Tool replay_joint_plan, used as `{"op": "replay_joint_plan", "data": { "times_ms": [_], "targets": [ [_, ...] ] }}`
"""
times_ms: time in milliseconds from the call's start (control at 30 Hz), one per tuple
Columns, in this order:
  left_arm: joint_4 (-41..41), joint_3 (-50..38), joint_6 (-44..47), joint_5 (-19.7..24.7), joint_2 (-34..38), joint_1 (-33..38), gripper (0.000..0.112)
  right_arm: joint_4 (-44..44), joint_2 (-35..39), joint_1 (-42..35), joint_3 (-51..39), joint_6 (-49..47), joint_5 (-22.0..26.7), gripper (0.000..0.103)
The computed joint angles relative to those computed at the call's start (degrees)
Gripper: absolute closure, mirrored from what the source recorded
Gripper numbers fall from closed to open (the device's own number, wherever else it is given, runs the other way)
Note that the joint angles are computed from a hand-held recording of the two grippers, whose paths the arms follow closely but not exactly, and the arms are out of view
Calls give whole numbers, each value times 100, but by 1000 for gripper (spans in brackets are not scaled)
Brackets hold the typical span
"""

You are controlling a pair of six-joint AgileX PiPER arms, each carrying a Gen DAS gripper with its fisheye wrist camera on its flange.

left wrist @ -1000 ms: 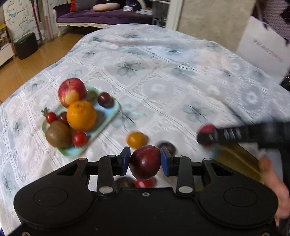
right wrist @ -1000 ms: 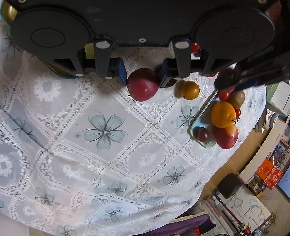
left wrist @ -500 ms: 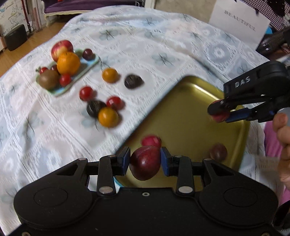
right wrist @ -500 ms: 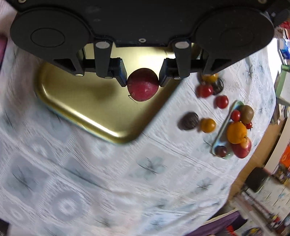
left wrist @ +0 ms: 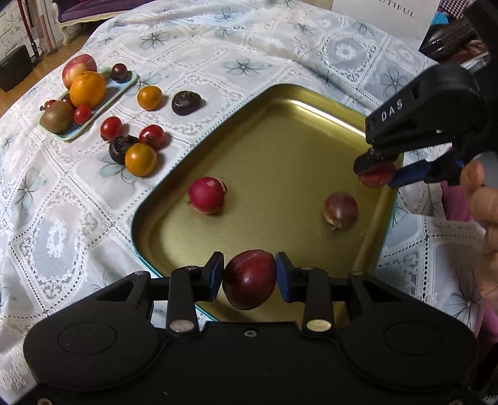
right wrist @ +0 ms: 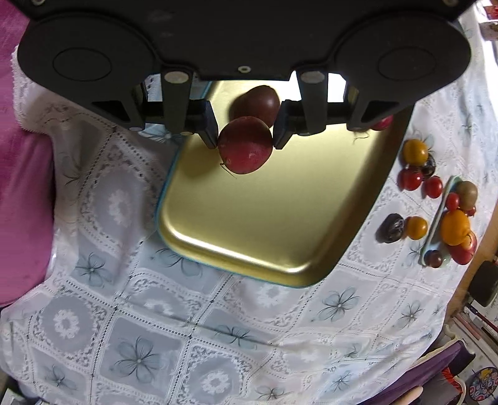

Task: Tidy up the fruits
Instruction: 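Carry both plums over the gold tray and open both tools to release them, then grasp the dark wrinkled passion fruit with the right tool while the left tool grasps a cherry tomato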

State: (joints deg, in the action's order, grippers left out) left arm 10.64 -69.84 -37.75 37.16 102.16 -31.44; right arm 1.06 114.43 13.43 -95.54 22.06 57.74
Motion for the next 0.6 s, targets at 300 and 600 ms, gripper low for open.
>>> {"op": "replay_joint_plan", "data": {
  "times_ms": [300,600],
  "targets": [
    [236,-41,-286,89,-3,-117,68,252,-6,-168,76,-347,-52,64],
    [283,-153,-353,387,131,-85,68,257,-50,-128,91,-342,-59,64]
  ]
}}
